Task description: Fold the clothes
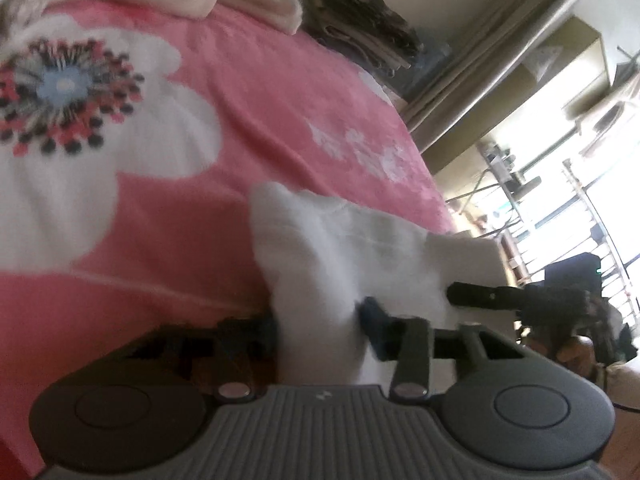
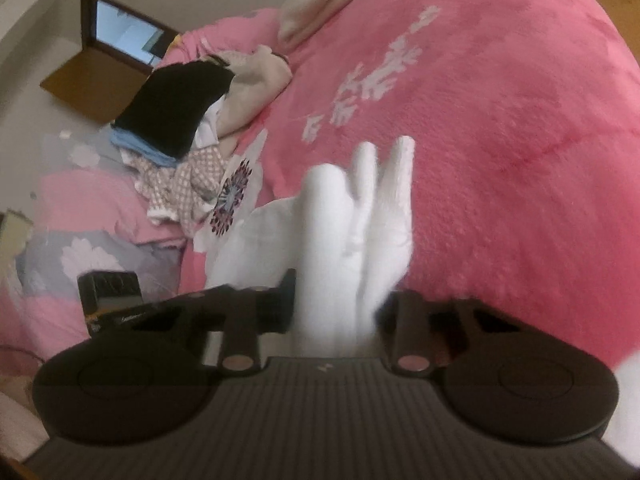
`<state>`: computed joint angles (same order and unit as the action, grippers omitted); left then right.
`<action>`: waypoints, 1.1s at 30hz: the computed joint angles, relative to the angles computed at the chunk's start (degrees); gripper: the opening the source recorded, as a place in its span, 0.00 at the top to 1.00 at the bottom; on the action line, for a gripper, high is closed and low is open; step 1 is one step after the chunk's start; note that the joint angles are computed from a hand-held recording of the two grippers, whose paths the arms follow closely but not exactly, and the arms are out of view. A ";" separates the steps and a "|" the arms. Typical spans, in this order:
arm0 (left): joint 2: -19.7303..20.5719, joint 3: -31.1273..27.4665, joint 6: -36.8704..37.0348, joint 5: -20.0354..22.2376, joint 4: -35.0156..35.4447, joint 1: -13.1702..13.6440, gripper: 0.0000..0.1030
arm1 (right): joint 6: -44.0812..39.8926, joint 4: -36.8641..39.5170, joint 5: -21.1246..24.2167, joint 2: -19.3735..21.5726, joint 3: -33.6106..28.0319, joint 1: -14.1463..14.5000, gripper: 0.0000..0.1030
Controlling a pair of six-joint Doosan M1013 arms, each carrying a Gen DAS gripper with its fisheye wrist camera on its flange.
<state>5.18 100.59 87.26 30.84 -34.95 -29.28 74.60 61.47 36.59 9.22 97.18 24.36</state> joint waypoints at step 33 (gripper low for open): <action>8.41 -41.33 -18.60 1.24 32.51 1.95 0.81 | 11.04 -24.08 -9.57 9.82 -43.07 1.45 0.82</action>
